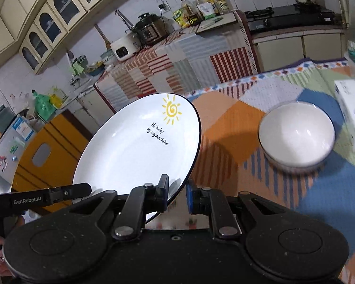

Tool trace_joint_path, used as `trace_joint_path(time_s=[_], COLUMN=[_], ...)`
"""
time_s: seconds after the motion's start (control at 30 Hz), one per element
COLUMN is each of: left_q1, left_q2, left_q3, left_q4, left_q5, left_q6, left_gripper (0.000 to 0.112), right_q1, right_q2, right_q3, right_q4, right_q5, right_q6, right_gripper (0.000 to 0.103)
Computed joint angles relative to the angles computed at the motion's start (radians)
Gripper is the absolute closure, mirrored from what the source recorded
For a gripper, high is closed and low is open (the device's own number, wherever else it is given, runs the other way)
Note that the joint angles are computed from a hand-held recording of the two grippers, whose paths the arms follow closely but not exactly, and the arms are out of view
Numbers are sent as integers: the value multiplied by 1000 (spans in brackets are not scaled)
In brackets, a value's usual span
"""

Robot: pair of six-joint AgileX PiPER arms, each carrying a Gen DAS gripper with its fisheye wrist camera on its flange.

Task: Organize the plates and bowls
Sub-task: 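Carry the sun plate onto the plate stack and release it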

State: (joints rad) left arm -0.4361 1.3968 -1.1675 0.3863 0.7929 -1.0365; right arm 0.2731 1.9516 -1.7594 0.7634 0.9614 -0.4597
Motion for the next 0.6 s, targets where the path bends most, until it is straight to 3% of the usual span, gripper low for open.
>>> trace_joint_path(time_s=[0.33, 0.6], left_q1=[-143, -140], left_q2=[-25, -6], left_q3=[87, 126], left_q4=[38, -43], left_q5=[51, 33], left_q6=[-146, -162], left_gripper=[100, 100], right_q1=[-29, -26], right_q2=[-161, -184], right_q3=[278, 363], right_q4=[-13, -43], right_q5=[-9, -16], right_q6=[-29, -28], right_gripper=[83, 83])
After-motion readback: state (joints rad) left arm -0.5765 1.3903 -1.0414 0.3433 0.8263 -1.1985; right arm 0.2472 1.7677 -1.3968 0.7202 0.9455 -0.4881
